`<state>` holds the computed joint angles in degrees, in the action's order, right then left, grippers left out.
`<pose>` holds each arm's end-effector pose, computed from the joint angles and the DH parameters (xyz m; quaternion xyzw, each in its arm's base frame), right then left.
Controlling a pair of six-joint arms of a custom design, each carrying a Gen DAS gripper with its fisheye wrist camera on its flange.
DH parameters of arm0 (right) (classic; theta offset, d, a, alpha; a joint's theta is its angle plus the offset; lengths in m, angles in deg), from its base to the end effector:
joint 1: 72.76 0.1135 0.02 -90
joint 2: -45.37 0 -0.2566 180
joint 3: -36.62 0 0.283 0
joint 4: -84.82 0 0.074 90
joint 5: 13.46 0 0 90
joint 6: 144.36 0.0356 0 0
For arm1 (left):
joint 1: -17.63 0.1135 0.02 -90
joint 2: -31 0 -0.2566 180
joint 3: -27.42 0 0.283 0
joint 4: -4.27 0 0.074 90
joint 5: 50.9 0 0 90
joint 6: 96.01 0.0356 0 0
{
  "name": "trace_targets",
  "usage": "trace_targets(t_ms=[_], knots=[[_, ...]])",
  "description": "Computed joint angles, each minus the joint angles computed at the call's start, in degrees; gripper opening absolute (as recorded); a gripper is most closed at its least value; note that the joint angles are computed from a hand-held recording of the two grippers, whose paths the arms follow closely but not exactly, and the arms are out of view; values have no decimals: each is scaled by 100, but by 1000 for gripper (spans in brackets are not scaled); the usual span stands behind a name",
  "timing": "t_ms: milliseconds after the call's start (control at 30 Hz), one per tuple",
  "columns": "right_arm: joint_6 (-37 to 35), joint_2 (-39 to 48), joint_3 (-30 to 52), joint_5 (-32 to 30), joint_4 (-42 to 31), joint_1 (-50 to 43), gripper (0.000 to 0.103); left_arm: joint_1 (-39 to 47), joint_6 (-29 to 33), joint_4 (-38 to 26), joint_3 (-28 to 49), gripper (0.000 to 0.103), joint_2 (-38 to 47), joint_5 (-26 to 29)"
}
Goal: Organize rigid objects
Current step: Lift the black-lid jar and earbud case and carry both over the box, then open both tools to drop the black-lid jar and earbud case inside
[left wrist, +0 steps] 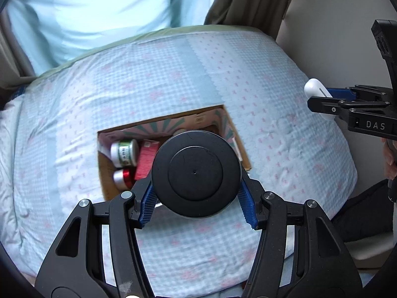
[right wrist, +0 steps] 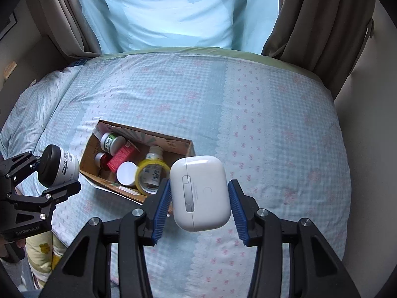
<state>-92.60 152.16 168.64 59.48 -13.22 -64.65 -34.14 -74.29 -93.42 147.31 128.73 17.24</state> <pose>0.3768 0.0642 0.3766 -0.4052 0.8902 0.1032 0.1808 0.2229 -0.2615 0.3709 -0.1635 0.9605 -0.0131 0.2247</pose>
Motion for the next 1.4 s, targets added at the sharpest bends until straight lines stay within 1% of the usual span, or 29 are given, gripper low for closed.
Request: trace_targets(t_ms=[167, 300, 467, 533, 600, 733, 867, 1033, 1133, 1400], knots=[[950, -616, -985, 258, 411, 661, 43, 283, 148, 305, -1750, 54, -1429, 233], [1657, -865, -1642, 502, 734, 1109, 43, 626, 424, 719, -2850, 54, -2220, 532], [2457, -889, -2348, 725, 1229, 1514, 43, 1224, 998, 1386, -3932, 54, -2712, 1053], [2709, -855, -2600, 904, 1456, 1657, 43, 1469, 1178, 1660, -4292, 54, -2815, 1254], [2913, -782, -2812, 1130, 1681, 1752, 43, 1714, 1317, 1903, -4561, 54, -2822, 1479], [3140, -463, -2962, 1356, 1958, 1805, 43, 2233, 1549, 2460, -5120, 54, -2741, 1947], [3218, -78, -2952, 1471, 2169, 1832, 43, 2472, 1821, 2904, -5341, 54, -2426, 2056], [3139, 288, -3088, 1593, 2527, 1857, 43, 2473, 2034, 3328, -5320, 54, -1939, 2042], [3089, 375, -3233, 1676, 2728, 1908, 43, 2448, 2137, 3365, -5178, 54, -1577, 1983], [2946, 431, -3423, 1895, 3000, 2097, 43, 2547, 2217, 3516, -5189, 54, -1204, 2138]])
